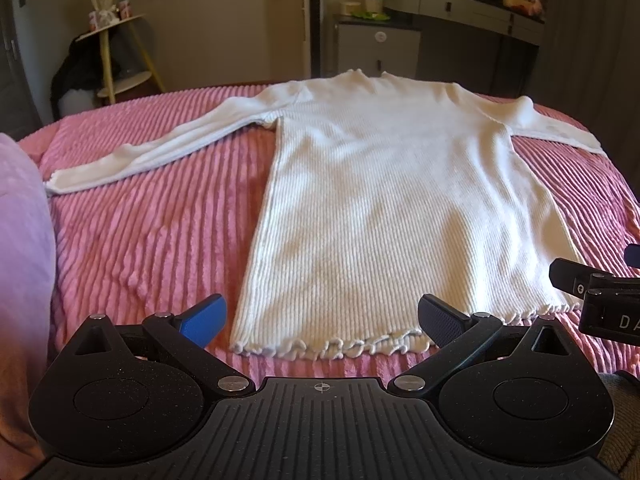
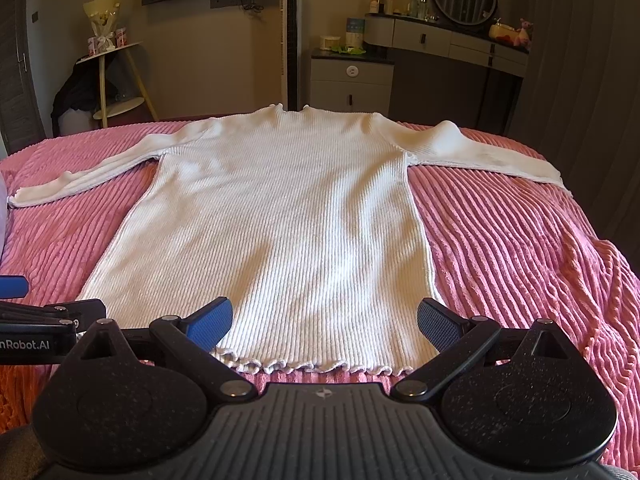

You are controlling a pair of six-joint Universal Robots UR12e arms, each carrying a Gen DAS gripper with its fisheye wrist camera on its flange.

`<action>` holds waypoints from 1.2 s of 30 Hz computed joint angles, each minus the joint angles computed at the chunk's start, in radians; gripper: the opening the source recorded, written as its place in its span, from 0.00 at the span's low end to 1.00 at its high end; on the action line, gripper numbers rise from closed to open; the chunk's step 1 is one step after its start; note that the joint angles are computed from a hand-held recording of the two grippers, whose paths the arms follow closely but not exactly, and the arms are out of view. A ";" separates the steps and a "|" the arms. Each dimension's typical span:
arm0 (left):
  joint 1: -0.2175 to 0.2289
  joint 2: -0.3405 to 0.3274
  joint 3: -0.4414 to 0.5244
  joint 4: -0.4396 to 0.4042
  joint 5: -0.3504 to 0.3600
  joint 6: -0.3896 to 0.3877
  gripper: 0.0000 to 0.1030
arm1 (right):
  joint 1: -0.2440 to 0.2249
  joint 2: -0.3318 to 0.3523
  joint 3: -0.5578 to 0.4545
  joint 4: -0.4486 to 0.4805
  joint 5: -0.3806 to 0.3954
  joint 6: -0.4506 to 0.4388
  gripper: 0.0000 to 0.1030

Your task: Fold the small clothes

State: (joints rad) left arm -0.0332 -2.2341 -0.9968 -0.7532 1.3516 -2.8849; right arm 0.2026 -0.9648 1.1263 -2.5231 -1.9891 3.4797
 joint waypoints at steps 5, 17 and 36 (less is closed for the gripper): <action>0.000 0.001 -0.001 0.000 -0.001 -0.001 1.00 | 0.000 0.000 0.000 -0.001 0.001 -0.001 0.96; 0.002 -0.001 0.004 -0.011 -0.005 -0.003 1.00 | 0.001 0.000 0.001 -0.003 -0.002 0.000 0.96; 0.002 -0.004 0.006 -0.015 -0.008 -0.006 1.00 | -0.001 0.000 0.001 -0.004 0.003 0.004 0.96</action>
